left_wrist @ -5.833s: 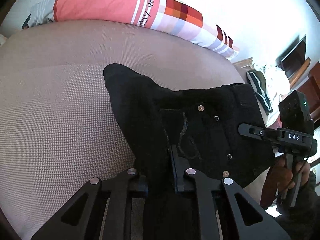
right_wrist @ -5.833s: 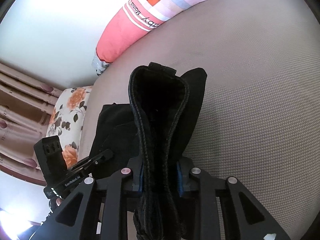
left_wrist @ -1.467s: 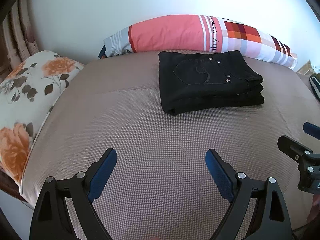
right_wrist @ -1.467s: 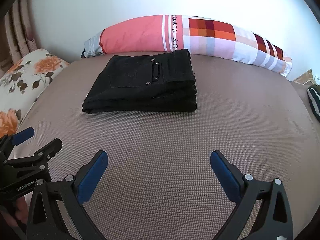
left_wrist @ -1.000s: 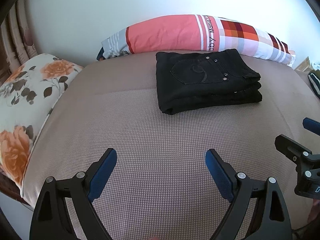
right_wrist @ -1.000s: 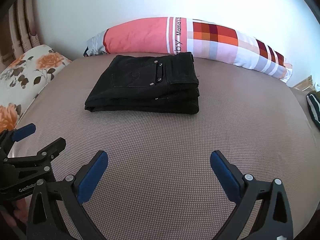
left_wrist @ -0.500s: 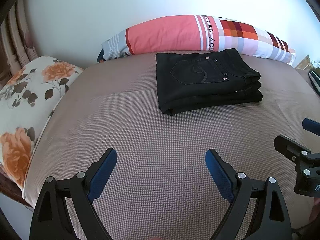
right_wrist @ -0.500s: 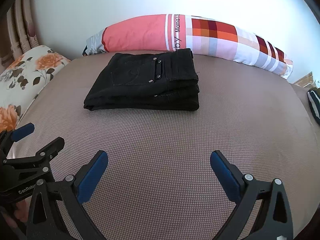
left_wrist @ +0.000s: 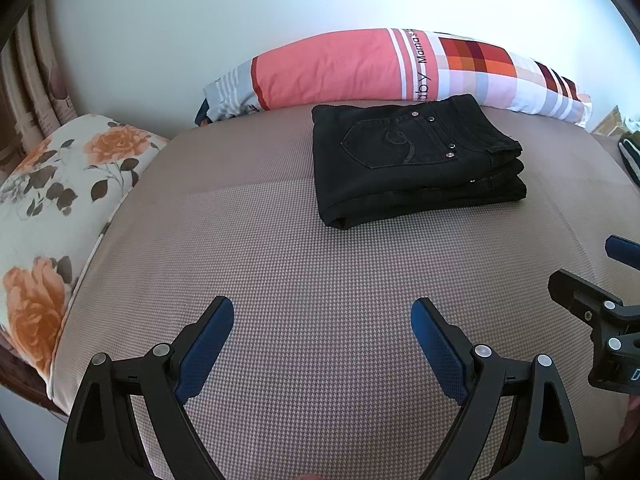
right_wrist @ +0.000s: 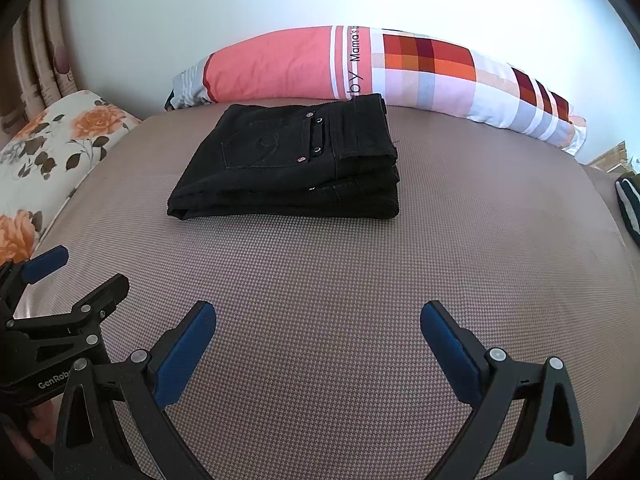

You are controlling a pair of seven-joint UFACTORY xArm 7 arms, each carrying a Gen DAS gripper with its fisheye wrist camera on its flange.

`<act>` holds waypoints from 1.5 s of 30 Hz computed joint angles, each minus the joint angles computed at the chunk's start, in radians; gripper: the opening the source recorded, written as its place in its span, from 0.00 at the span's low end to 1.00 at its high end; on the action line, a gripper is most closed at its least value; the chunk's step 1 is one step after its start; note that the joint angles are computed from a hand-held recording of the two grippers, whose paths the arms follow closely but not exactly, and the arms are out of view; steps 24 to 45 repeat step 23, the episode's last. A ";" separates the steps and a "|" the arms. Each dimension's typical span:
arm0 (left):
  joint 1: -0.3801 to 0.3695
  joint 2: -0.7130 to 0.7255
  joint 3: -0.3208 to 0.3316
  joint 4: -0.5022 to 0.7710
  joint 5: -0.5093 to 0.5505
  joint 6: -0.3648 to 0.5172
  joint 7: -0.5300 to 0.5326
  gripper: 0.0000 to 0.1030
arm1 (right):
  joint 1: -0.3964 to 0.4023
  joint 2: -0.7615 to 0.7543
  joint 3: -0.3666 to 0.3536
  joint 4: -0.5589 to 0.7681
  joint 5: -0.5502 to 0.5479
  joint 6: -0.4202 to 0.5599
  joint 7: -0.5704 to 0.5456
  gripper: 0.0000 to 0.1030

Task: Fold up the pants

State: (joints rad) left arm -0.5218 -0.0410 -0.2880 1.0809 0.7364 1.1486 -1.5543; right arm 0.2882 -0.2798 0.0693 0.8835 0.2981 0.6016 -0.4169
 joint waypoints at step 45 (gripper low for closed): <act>0.010 -0.006 0.008 -0.022 -0.019 -0.043 0.014 0.88 | -0.003 0.016 0.000 0.008 0.009 0.014 -0.005 0.98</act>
